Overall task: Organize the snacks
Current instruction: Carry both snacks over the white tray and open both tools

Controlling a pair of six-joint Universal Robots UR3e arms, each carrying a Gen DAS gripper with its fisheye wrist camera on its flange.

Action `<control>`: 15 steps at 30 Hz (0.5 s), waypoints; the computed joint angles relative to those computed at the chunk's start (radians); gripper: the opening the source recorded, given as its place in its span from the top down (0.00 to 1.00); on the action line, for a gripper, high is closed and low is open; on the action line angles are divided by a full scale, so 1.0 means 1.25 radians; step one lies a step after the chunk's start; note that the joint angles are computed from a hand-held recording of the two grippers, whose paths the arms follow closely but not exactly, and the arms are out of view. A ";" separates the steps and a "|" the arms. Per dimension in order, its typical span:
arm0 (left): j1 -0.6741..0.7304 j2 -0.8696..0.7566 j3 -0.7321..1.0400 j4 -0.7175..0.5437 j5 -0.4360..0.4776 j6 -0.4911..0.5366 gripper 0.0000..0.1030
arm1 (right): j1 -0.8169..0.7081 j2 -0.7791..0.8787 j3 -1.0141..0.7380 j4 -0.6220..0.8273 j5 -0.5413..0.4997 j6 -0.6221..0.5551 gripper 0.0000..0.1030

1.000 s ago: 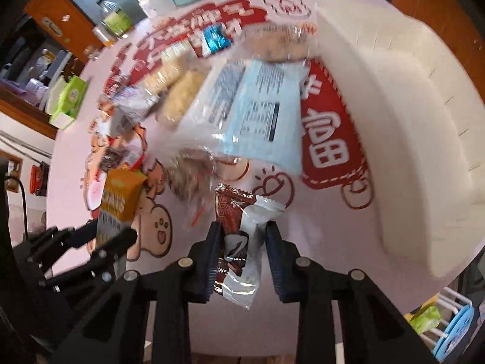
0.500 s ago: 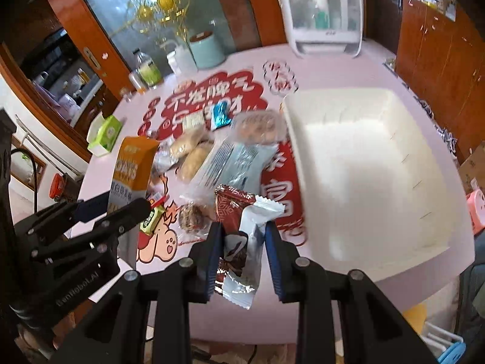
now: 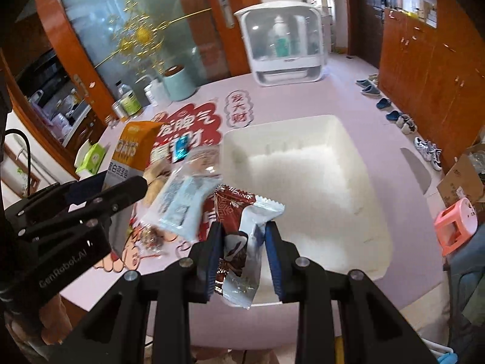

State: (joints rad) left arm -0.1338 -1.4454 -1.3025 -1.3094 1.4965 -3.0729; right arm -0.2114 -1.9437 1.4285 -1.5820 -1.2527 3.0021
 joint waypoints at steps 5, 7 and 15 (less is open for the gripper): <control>-0.088 -0.130 0.127 0.018 0.053 -0.058 0.61 | -0.090 0.010 -0.020 0.017 0.019 -0.049 0.71; -0.110 -0.175 0.172 0.017 0.065 -0.072 0.61 | -0.114 0.017 -0.026 0.015 0.023 -0.062 0.71; -0.172 -0.332 0.340 -0.009 0.096 -0.121 0.61 | -0.172 0.051 -0.024 -0.004 0.021 -0.091 0.71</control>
